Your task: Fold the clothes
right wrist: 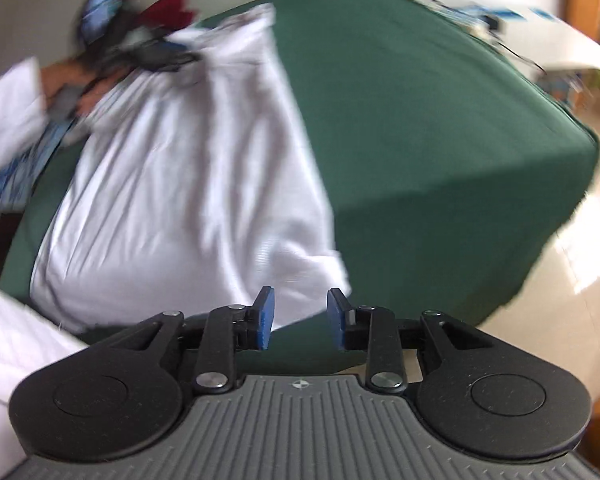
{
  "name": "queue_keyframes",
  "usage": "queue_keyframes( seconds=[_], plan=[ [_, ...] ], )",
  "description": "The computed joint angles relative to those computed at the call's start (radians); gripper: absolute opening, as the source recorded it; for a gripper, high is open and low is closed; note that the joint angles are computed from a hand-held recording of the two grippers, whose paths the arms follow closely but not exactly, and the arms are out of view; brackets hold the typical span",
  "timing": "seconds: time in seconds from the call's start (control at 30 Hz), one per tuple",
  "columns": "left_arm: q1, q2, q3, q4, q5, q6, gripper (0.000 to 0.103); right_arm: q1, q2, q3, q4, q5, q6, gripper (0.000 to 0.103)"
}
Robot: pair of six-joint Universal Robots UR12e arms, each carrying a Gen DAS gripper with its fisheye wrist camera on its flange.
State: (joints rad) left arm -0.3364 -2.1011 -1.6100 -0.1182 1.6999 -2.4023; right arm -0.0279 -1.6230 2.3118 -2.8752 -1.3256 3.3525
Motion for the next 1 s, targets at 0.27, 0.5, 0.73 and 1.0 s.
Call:
queue_keyframes(
  seconds=[0.27, 0.5, 0.73, 1.0],
  plan=[
    [-0.002, 0.033, -0.031, 0.022, -0.063, 0.001, 0.048, -0.09, 0.12, 0.05, -0.222, 0.216, 0.397, 0.01],
    [0.0, 0.024, -0.043, -0.034, -0.023, -0.064, 0.052, -0.055, 0.048, 0.072, -0.09, 0.128, 0.315, 0.0],
    [0.017, 0.042, -0.077, -0.058, -0.027, -0.207, 0.052, 0.148, 0.051, -0.042, 0.019, -0.418, -0.037, 0.01],
    [-0.006, -0.004, -0.057, 0.027, 0.06, -0.31, 0.05, 0.165, 0.209, -0.24, -0.133, -0.213, -0.307, 0.029]
  ],
)
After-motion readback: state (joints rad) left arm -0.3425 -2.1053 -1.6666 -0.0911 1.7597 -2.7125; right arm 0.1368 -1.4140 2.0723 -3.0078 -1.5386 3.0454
